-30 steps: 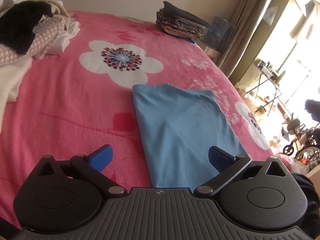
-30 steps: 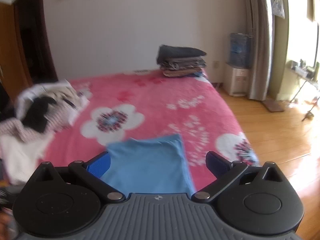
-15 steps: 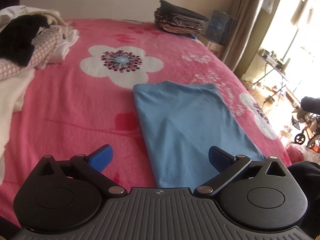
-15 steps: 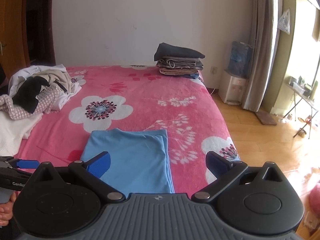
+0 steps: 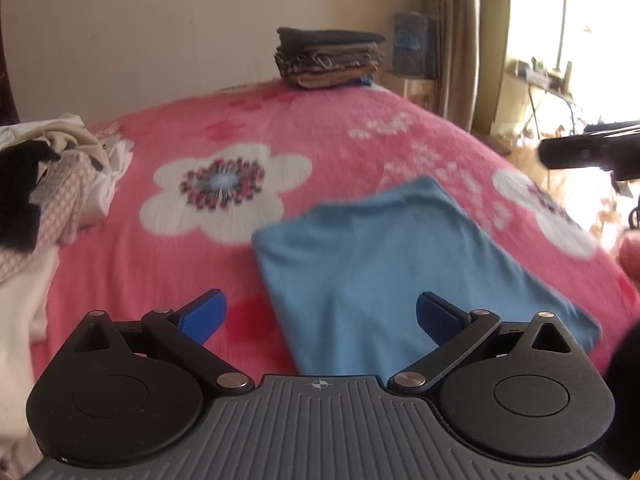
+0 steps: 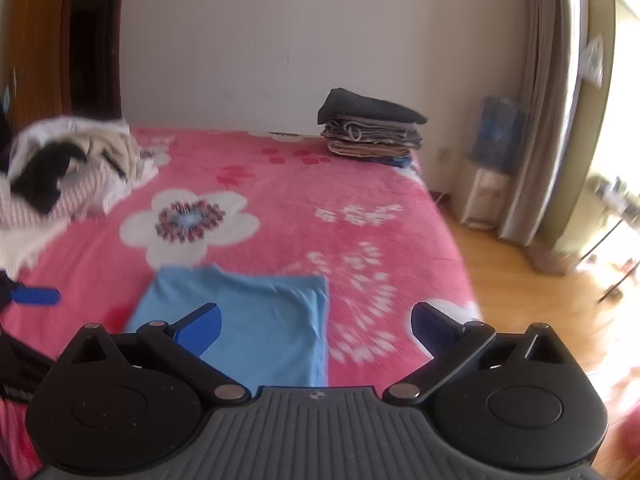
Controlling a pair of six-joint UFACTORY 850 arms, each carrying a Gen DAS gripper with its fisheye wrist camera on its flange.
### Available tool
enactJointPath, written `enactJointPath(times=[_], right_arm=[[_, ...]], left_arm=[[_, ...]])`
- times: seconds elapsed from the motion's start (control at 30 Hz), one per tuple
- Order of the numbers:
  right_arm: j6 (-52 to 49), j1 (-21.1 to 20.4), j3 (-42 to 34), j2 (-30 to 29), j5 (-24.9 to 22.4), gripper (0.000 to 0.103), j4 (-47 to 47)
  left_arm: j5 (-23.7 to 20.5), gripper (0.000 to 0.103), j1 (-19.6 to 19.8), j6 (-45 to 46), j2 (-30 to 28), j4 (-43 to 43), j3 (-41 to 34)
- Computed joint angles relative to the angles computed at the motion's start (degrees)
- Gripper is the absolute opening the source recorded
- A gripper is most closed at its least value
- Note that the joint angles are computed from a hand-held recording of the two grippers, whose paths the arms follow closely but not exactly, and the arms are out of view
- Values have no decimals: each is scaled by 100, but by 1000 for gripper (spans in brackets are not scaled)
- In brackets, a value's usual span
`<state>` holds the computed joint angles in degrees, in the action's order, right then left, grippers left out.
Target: Fold clothes
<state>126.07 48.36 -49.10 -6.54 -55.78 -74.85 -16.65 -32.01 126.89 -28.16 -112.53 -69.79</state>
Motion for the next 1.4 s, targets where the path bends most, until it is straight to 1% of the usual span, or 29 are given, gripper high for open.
enactJointPath(times=[0.07, 0.1, 0.13, 0.17, 0.2, 0.27, 0.3, 0.33, 0.37, 0.4, 0.43, 0.5, 0.53, 0.6, 0.7, 0.77, 0.8, 0.87, 0.97, 1.0, 1.1, 1.13, 1.2, 1.3, 1.33, 1.4], right_arm=[[426, -310, 42, -57, 329, 99, -483], [588, -448, 31, -128, 460, 96, -659], [744, -587, 8, -214, 588, 88, -818], [854, -712, -38, -322, 706, 83, -906], [927, -827, -100, -446, 819, 76, -941], [1003, -987, -206, -666, 1019, 73, -1000], [1023, -1046, -245, -764, 1126, 67, -1060], [922, -1084, -302, -866, 1197, 59, -1056], [732, -1107, -372, -971, 1242, 54, -1004], [560, -1123, -440, -1065, 1273, 43, -950], [451, -1142, -488, -1135, 1309, 28, -925], [355, -1196, -542, -1229, 1408, 14, -950], [372, -1229, -545, -1251, 1468, 11, -1008], [391, -1336, -553, -1293, 1643, 10, -1021], [258, -1551, -592, -1414, 1888, 9, -749], [509, -1709, -528, -1450, 2061, 9, -752], [728, -1742, -467, -1411, 2057, 9, -809], [1002, -1728, -391, -1325, 1900, 9, -824], [1445, -1681, -245, -1136, 1939, 9, -1369], [1519, -1713, -244, -1128, 2093, 9, -1527], [1628, -1915, -351, -1233, 2832, 9, -1933], [1742, -1985, -391, -1310, 2947, 9, -2035], [2183, -2114, -422, -1458, 2956, 6, -2258], [2646, -2062, -286, -1289, 2612, 8, -2280], [2756, -2044, -248, -1221, 2656, 8, -2401], [3063, -2049, -206, -1116, 3046, 9, -2982]], left_arm=[[-24, 98, 13, -439, -260, 142, -346], [-32, 96, 19, -676, -392, 251, -518], [-17, 93, 16, -906, -526, 371, -686], [18, 84, 8, -1207, -670, 573, -869], [36, 78, -2, -1593, -804, 884, -1042], [-44, 59, -1, -2391, -1047, 1592, -1335], [-140, 54, 5, -2610, -1159, 1806, -1449], [-198, 50, 4, -2642, -1233, 1862, -1507], [-229, 49, -1, -2565, -1283, 1828, -1528], [-264, 46, -5, -2492, -1320, 1812, -1535], [-299, 40, -9, -2427, -1349, 1811, -1534], [-357, 38, -14, -2539, -1421, 2057, -1594], [-352, 37, -19, -2577, -1463, 2138, -1634], [-296, 36, -32, -2607, -1555, 2219, -1722], [-172, 33, -48, -3303, -1731, 2858, -1937], [-144, 33, -46, -3456, -1781, 2994, -1992], [-138, 33, -47, -3443, -1779, 2977, -1990], [-149, 33, -39, -3420, -1772, 2932, -1980], [-143, 33, -29, -3358, -1782, 2829, -1985], [-136, 33, -29, -3347, -1791, 2808, -1995], [-128, 33, -27, -3336, -1810, 2746, -2022], [-119, 34, -23, -3297, -1810, 2687, -2021], [-87, 34, -15, -3210, -1806, 2561, -2017], [-69, 34, -9, -3191, -1816, 2484, -2028], [-71, 34, -8, -3217, -1824, 2493, -2040], [-75, 34, -6, -3261, -1841, 2505, -2061]])
